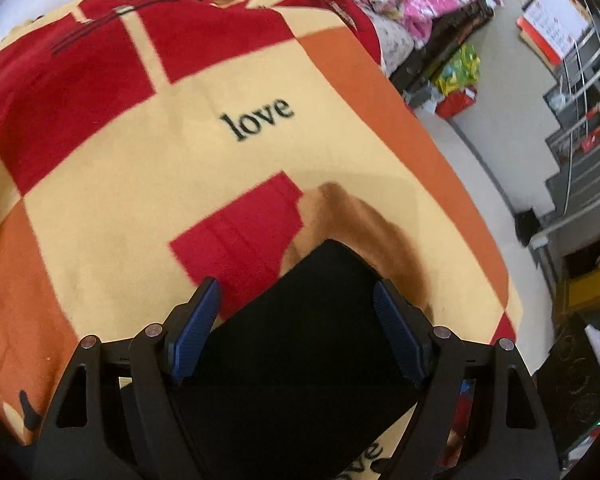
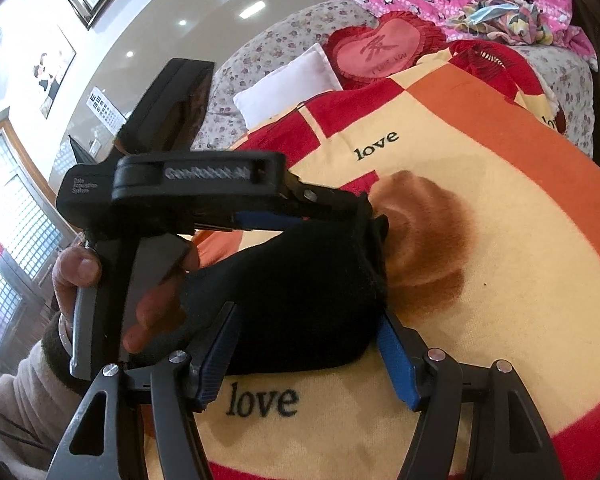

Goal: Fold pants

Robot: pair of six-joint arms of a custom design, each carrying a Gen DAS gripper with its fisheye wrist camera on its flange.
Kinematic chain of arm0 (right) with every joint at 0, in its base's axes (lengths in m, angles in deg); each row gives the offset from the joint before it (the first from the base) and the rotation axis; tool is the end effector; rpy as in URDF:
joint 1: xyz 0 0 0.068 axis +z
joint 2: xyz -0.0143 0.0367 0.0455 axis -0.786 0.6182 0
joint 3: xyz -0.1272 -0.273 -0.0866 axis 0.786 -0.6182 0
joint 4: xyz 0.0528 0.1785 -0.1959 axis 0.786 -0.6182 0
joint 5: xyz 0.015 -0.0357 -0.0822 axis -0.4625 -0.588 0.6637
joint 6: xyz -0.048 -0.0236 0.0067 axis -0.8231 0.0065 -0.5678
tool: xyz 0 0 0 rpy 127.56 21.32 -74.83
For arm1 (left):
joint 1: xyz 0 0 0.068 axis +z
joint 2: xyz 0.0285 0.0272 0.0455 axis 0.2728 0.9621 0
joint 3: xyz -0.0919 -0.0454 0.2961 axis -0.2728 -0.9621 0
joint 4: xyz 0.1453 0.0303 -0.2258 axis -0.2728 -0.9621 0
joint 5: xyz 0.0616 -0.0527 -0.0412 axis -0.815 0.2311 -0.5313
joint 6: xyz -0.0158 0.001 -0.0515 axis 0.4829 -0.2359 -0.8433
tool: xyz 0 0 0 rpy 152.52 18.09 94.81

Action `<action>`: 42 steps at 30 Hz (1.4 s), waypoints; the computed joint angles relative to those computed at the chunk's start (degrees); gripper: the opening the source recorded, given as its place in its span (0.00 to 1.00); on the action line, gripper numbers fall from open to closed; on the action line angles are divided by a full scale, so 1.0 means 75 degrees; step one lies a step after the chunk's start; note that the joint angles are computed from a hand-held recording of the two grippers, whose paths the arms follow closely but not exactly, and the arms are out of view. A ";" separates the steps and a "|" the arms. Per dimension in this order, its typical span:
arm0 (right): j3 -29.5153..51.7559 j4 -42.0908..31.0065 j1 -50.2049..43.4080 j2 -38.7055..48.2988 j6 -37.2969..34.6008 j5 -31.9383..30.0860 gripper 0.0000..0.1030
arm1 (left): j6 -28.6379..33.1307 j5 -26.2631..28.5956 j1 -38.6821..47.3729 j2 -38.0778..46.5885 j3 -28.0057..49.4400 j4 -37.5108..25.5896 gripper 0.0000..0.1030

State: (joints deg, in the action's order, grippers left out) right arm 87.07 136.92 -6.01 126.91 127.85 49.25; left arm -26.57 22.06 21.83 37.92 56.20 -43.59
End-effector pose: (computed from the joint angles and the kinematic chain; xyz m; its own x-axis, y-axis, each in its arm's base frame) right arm 0.1599 0.1570 0.0769 -0.7267 0.3050 -0.6155 -0.1243 0.8228 0.5545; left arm 0.3500 0.0204 0.1158 -0.8142 0.4481 -0.3692 0.5603 0.7733 -0.2969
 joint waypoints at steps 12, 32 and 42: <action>0.0357 -0.0290 -0.0184 0.0191 0.0376 -0.0149 0.35 | 0.0992 -0.0368 -0.0742 -0.0328 -0.0694 0.0840 0.31; 0.3365 -0.4348 0.1503 -0.1678 -0.1649 0.0291 0.15 | 0.3299 0.2105 0.3364 -0.1037 0.1166 -0.2797 0.15; 0.6475 -0.5526 0.2107 0.1269 -0.1873 -0.2135 0.41 | 0.2434 0.1352 0.5994 0.1037 0.2773 -0.2467 0.15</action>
State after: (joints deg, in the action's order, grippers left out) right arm 135.63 95.47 9.79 136.43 113.80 33.24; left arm -8.32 32.20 66.78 45.69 77.00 -62.09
